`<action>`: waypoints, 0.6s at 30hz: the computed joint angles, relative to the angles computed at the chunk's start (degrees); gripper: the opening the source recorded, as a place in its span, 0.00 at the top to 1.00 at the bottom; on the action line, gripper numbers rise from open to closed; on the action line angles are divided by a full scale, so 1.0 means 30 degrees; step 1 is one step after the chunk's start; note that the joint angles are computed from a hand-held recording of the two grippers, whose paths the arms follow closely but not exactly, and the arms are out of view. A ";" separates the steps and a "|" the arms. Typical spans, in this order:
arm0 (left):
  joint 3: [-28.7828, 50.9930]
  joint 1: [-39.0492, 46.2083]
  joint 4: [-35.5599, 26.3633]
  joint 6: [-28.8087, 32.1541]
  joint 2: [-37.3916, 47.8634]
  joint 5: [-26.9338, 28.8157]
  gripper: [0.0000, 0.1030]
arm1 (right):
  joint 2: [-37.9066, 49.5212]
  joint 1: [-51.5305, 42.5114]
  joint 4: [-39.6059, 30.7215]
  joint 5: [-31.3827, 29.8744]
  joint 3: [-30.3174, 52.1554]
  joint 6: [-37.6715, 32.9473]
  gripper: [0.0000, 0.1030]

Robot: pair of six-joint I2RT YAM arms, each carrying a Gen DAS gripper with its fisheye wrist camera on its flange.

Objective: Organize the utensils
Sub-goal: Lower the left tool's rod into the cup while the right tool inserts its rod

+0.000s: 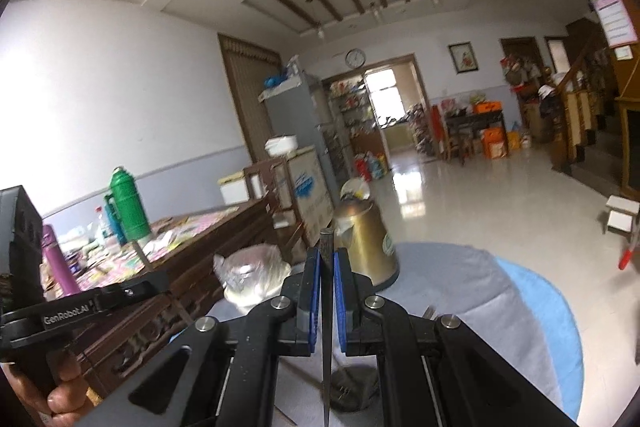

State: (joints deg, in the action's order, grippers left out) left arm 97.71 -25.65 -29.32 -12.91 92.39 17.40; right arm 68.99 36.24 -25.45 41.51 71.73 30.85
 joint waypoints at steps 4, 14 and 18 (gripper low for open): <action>-0.0057 -0.0334 0.1279 -0.0449 0.0126 -0.0528 0.94 | -0.0157 -0.0045 0.0917 0.1235 -0.0261 -0.0583 0.93; -0.2056 -0.1539 0.4626 -0.1247 0.0423 -0.2188 0.94 | 0.0046 -0.0756 0.1793 0.1300 -0.1302 -0.0289 0.93; -0.2698 -0.2071 0.5252 -0.1198 0.0524 -0.2697 0.94 | -0.0092 -0.0590 0.1692 0.1529 -0.1560 -0.0365 0.93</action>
